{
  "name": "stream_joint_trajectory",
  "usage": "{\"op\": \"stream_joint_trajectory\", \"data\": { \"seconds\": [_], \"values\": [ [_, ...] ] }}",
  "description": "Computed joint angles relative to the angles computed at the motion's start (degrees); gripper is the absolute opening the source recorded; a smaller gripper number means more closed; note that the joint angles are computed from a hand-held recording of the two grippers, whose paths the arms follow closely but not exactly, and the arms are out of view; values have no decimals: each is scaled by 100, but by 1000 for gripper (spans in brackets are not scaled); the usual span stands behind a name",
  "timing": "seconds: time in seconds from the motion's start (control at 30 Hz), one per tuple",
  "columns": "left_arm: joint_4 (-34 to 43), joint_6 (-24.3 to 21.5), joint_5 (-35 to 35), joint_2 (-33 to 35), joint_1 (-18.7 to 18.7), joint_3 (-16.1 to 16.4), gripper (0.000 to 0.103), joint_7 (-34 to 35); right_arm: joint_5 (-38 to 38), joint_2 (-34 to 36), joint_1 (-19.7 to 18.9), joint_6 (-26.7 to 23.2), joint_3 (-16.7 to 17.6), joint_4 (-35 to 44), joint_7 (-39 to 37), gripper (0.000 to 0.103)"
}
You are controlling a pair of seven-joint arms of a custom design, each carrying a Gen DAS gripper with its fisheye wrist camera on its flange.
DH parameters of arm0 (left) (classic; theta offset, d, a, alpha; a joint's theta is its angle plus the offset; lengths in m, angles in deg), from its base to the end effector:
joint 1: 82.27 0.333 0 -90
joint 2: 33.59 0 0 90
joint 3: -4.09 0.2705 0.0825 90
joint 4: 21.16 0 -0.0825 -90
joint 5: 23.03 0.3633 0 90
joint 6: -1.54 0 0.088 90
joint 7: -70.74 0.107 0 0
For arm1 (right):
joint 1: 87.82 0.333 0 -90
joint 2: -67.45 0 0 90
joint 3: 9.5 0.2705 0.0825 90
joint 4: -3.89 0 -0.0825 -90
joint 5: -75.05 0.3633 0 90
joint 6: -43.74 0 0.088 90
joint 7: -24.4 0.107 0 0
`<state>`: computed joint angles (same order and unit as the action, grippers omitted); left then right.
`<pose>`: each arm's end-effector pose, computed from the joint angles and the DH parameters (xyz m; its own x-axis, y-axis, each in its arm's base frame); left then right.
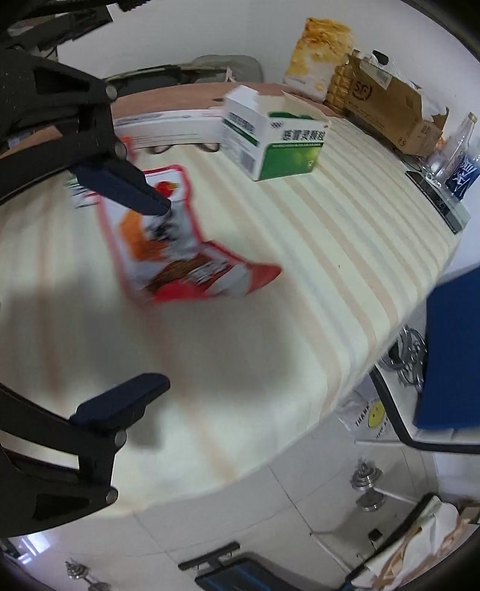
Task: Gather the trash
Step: 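Grasp the red snack wrapper with the right tool while the left tool grasps the Pure Milk carton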
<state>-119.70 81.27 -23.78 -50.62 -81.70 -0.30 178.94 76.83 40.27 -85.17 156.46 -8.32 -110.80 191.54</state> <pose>0.4303 -0.0358 0.6409 -0.3735 -0.9276 0.0010 -0.9271 0.3733 0.0333 0.4332 0.0330 0.6502 -0.8661 -0.2712 -0.4199 -0.2653 0.9614 -0.0737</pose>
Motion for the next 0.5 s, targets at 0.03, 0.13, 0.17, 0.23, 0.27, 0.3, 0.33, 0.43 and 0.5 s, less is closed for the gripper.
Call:
{"op": "stream_joint_trajectory", "data": {
  "seconds": [0.03, 0.13, 0.17, 0.23, 0.27, 0.3, 0.33, 0.43, 0.5],
  "values": [
    [55, -83, -22, 123, -5, -46, 102, -181, -31, 64, -9, 60, -7, -4, -33, 76],
    [180, -303, -180, 398, -32, -93, 102, -577, -423, 529, 4, -22, 108, 425, -242, 16],
    [206, -354, -219, 459, -38, -99, 102, -689, -466, 555, 14, 69, 121, 417, -189, 16],
    [250, -437, -347, 568, -40, -91, 102, -907, -670, 649, 10, -40, 183, 538, -66, 11],
    [233, -421, -347, 580, -43, -96, 101, -970, -807, 645, 15, -45, 223, 546, -18, 10],
    [193, -376, -323, 569, -49, -104, 91, -1010, -927, 659, 24, -119, 245, 607, -24, 9],
    [138, -316, -274, 540, -61, -116, 83, -1011, -1007, 666, 36, -206, 255, 665, -24, 9],
    [-124, -115, -179, 320, -106, -92, 64, -625, -1235, 500, 40, -425, 274, 682, 14, 8],
    [-477, 186, -34, -8, -158, -74, 60, -103, -1281, 306, 45, -576, 269, 659, 2, 7]
  ]
}}
